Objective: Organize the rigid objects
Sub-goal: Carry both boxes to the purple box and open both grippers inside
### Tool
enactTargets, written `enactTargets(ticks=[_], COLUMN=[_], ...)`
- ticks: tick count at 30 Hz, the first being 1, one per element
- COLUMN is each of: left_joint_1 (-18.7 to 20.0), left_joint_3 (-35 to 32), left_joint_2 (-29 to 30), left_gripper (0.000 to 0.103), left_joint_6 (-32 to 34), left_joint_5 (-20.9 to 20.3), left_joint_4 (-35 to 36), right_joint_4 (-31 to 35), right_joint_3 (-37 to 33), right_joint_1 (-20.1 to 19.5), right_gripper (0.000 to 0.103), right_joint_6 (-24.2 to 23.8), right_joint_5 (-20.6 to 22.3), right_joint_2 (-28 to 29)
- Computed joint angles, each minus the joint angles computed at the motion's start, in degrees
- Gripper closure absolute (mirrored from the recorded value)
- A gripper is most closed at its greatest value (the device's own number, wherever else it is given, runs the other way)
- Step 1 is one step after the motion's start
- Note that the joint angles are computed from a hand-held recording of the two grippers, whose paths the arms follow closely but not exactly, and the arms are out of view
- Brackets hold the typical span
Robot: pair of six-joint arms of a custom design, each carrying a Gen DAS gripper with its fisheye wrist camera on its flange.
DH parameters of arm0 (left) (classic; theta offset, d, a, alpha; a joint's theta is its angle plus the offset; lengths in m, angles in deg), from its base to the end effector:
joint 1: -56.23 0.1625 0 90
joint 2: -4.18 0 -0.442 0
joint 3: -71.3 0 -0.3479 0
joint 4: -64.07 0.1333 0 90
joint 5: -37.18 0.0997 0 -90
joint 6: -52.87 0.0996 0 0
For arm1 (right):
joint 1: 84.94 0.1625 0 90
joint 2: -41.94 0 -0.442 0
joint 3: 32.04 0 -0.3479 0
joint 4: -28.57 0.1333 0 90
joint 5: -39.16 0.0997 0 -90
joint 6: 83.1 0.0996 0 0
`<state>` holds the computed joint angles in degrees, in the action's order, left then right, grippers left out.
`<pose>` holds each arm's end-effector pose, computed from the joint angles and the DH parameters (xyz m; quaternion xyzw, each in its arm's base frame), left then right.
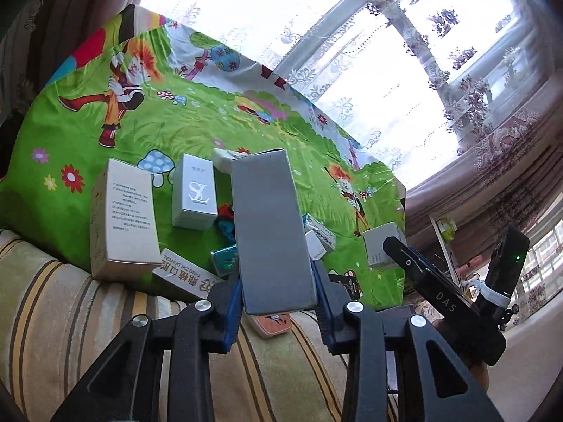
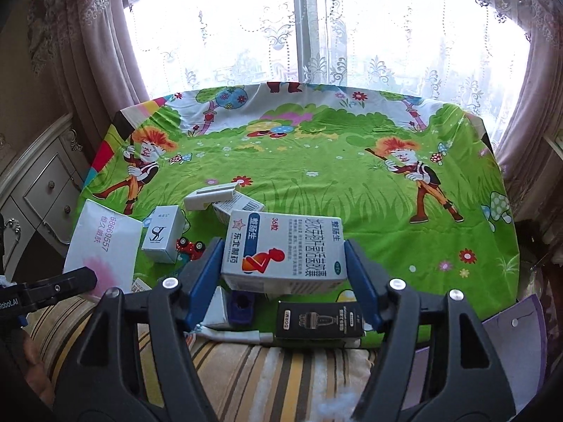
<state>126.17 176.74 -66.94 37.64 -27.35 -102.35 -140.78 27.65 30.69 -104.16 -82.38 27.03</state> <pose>-0.0282 -0.5908 0.3847 -0.0408 0.9128 -0.3962 0.0899 0.4211 -0.6901 0.0178 0.2900 -0.8757 0.2961 0.2479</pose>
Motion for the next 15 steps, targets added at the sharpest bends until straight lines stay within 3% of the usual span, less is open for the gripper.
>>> enactTargets(ticks=[6,15], left_joint_1=[-3.25,-8.2], left_joint_3=[1.21,0.6], left_joint_2=[1.16,5.65], left_gripper=[0.066,0.066], left_joint_6=[3.59,7.76], left_joint_5=[-3.28,-6.1], left_joint_4=[0.16,6.07], right_joint_4=[-6.43,-14.06], right_joint_3=[12.45,27.4], right_joint_1=[-1.15,-4.12], right_gripper=[0.032,0.032], right_joint_6=[1.28,4.31], right_joint_5=[-2.52,-7.84], right_joint_2=[-7.06,-15.52])
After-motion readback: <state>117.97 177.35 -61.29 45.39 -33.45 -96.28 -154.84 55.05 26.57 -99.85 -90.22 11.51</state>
